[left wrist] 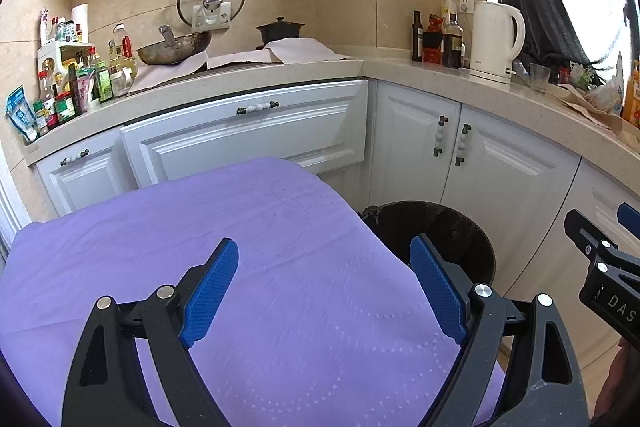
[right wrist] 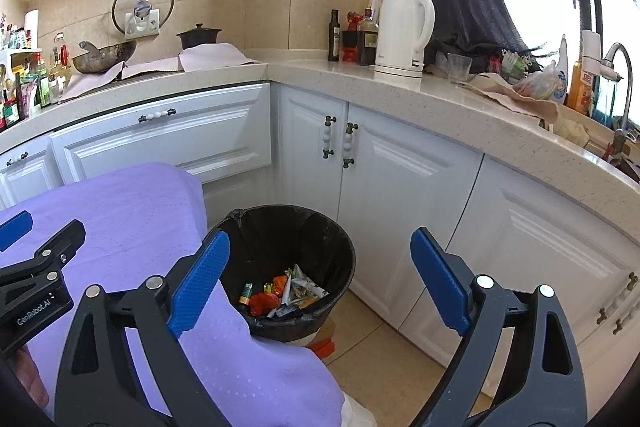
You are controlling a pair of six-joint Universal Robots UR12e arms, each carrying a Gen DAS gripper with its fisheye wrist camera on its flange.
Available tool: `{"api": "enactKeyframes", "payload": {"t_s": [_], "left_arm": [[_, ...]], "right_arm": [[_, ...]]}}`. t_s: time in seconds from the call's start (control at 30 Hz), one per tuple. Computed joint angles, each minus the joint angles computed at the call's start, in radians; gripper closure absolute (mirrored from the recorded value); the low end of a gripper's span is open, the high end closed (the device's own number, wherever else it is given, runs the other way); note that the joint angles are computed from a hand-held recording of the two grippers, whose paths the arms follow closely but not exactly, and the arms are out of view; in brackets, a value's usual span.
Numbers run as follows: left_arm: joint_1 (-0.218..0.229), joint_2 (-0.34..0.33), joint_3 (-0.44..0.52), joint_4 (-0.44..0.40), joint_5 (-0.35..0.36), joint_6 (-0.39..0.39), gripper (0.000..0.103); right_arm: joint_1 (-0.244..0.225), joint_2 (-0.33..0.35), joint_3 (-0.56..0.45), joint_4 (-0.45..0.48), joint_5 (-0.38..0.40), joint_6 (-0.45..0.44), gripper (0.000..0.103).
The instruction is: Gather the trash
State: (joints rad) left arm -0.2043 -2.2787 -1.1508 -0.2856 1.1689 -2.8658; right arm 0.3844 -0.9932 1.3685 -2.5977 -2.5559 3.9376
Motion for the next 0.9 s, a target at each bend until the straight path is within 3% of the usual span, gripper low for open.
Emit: {"api": "enactKeyframes", "payload": {"t_s": [0.9], "left_arm": [[0.007,0.013,-0.022,0.018,-0.017,-0.008,0.018]], "right_arm": [[0.01,0.0,-0.002,-0.002,-0.01,-0.003,0.013]]}}
